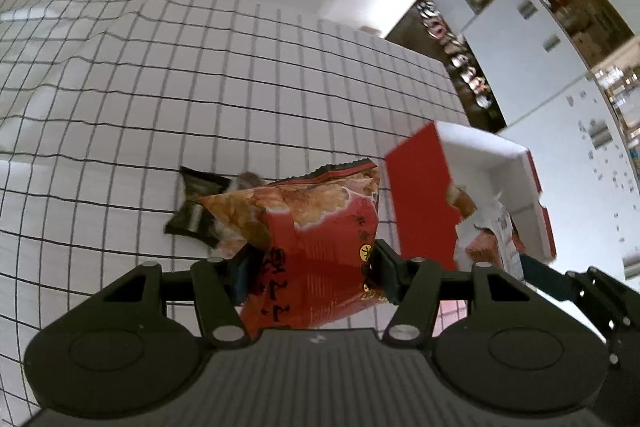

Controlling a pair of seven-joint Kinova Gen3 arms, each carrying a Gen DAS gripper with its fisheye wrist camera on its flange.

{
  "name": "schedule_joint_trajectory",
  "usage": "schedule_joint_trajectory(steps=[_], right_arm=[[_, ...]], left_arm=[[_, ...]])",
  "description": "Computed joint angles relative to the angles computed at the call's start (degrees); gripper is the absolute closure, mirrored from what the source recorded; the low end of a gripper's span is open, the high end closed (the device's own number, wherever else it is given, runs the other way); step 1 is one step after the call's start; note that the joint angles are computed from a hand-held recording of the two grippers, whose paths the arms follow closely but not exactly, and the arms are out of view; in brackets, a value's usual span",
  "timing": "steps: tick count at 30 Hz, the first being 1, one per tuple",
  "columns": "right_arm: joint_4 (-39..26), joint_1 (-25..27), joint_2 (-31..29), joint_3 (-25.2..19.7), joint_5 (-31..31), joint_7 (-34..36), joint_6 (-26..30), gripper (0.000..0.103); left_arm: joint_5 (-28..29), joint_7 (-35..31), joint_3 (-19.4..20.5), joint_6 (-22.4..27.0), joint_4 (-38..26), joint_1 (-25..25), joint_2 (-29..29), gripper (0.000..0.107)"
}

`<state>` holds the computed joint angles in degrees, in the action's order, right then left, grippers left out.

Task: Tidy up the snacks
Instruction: 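Carry the chip bag and bread packet into the red box and open both tools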

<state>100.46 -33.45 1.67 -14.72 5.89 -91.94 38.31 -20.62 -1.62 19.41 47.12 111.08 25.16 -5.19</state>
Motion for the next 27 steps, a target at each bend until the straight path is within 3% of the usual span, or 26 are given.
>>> schedule_joint_trajectory(steps=[9, 18, 27], right_arm=[[2.17, 4.79, -3.44, 2.86, -7.58, 8.84, 0.43, 0.056], [2.35, 11.70, -3.93, 7.47, -17.34, 23.03, 1.47, 0.056], [0.12, 19.18, -0.63, 10.60, -25.60, 35.76, 3.16, 0.056]], left_arm=[[-4.54, 1.83, 0.55, 4.07, -8.46, 5.51, 6.61, 0.048], [-5.30, 0.33, -4.18, 6.22, -19.18, 12.69, 15.83, 0.048], [-3.71, -4.30, -9.52, 9.85, -32.06, 18.12, 24.79, 0.048]])
